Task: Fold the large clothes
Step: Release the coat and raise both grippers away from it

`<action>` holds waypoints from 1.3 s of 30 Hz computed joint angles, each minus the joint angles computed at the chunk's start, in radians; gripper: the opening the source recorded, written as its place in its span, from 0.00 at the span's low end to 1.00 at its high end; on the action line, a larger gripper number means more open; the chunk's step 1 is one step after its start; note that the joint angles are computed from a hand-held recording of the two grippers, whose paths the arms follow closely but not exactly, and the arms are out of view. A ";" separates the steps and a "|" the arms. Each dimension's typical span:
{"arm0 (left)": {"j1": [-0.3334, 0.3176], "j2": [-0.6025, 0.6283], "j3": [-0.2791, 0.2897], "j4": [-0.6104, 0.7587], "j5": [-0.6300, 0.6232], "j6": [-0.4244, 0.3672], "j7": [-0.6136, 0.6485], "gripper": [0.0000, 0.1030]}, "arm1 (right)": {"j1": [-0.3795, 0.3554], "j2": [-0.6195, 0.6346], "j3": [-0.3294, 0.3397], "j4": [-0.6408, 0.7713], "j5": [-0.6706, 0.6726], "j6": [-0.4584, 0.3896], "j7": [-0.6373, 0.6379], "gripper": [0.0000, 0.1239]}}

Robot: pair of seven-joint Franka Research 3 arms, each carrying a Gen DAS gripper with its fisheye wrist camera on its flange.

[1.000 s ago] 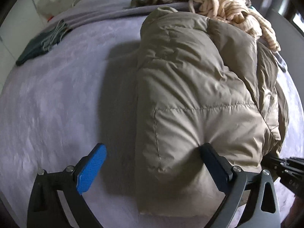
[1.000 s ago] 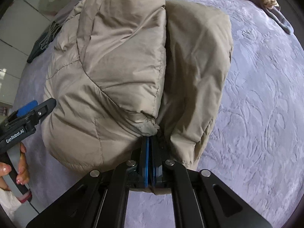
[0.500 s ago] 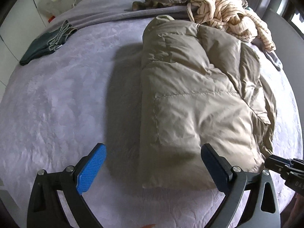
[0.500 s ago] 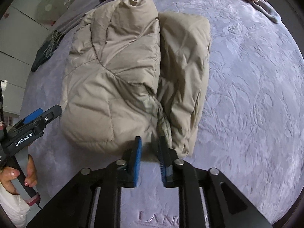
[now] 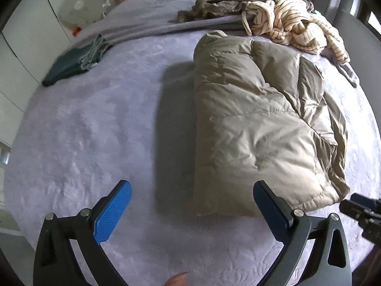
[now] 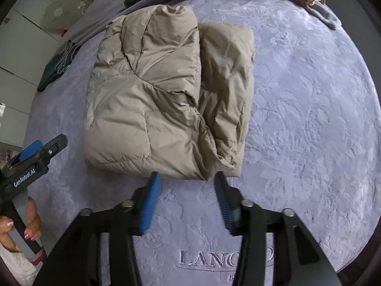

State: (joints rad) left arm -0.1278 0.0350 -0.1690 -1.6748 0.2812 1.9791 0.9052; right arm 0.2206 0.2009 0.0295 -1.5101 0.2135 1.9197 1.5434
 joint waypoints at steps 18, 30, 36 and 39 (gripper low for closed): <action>0.013 -0.131 0.007 -0.107 -0.067 0.008 0.061 0.99 | 0.031 -0.118 0.012 -0.099 -0.092 0.113 0.124 0.71; 0.019 -0.180 0.007 -0.139 -0.067 0.035 0.096 0.99 | 0.059 -0.155 0.032 -0.117 -0.213 0.174 0.238 0.83; 0.018 -0.213 0.002 -0.125 -0.057 0.045 0.078 0.99 | 0.062 -0.158 0.032 -0.065 -0.180 0.134 0.239 0.83; 0.014 -0.230 -0.007 -0.110 -0.039 0.035 0.053 0.99 | 0.062 -0.183 0.034 -0.073 -0.187 0.153 0.227 0.83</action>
